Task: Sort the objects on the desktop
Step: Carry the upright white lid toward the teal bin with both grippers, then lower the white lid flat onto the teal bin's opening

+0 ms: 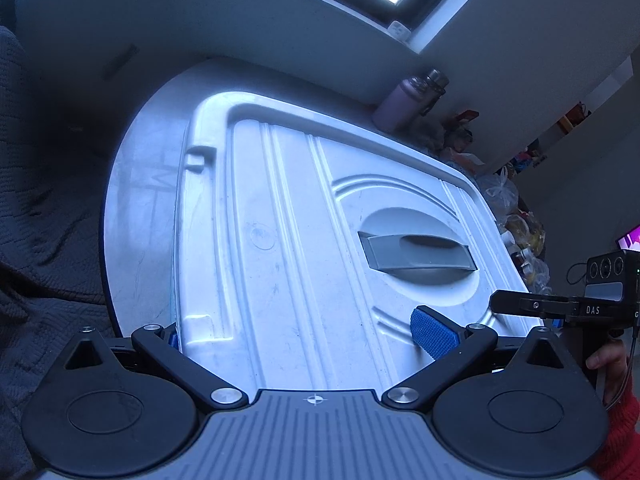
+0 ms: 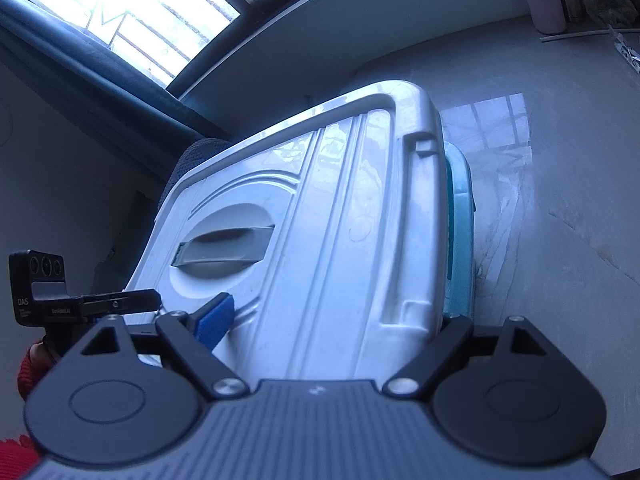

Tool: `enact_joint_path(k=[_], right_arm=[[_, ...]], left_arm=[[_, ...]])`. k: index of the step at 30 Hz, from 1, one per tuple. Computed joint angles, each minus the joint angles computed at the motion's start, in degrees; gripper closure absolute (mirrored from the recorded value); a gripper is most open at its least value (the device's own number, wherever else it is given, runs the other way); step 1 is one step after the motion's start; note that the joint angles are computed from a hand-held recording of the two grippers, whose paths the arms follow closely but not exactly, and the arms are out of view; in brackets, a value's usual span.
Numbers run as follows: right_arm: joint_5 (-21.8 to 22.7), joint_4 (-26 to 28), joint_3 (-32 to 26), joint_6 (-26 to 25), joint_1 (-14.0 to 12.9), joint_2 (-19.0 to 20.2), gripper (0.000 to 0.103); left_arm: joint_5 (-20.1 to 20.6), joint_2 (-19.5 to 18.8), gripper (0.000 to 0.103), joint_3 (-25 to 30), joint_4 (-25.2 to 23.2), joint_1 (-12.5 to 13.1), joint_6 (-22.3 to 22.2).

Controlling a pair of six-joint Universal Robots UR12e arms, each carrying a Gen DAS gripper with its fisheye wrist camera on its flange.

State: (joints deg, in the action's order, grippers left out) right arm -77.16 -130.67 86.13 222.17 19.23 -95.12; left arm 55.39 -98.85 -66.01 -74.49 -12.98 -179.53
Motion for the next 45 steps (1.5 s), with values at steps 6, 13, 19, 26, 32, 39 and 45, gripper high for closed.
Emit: enact_joint_path(k=[6,13,19,26,32,39,45], right_arm=[[2.5,4.0,-1.3,1.8,-1.2,0.7,0.014],[-3.9,13.6,-4.9,1.3,-0.3,1.3,0.0],[-10.8,17.2,-6.7,-0.8,1.0,1.8,0.0],[-10.8,17.3,-7.6,-2.0,1.0,2.6,0.0],[-13.9,18.5,-9.0,-4.3,1.7,3.5,0.001],[-14.7,17.8,-8.6,-7.3,1.5,3.1,0.003],[-13.6,18.9,-8.5,-7.2,1.3,3.1,0.004]], left_arm=[[2.0,-0.5,0.0,0.7,-1.6,-0.1,0.4],[6.7,-0.6,0.0,1.8,-1.2,0.2,1.0],[8.2,-1.1,0.0,3.1,-1.5,0.0,1.0],[10.6,-1.4,0.0,4.2,-1.6,-0.6,0.8],[19.2,-1.8,0.0,5.7,-2.6,-2.3,0.8],[25.0,-2.2,0.0,7.0,-4.4,-4.2,1.4],[30.3,-2.9,0.0,8.3,-6.7,-5.7,3.0]])
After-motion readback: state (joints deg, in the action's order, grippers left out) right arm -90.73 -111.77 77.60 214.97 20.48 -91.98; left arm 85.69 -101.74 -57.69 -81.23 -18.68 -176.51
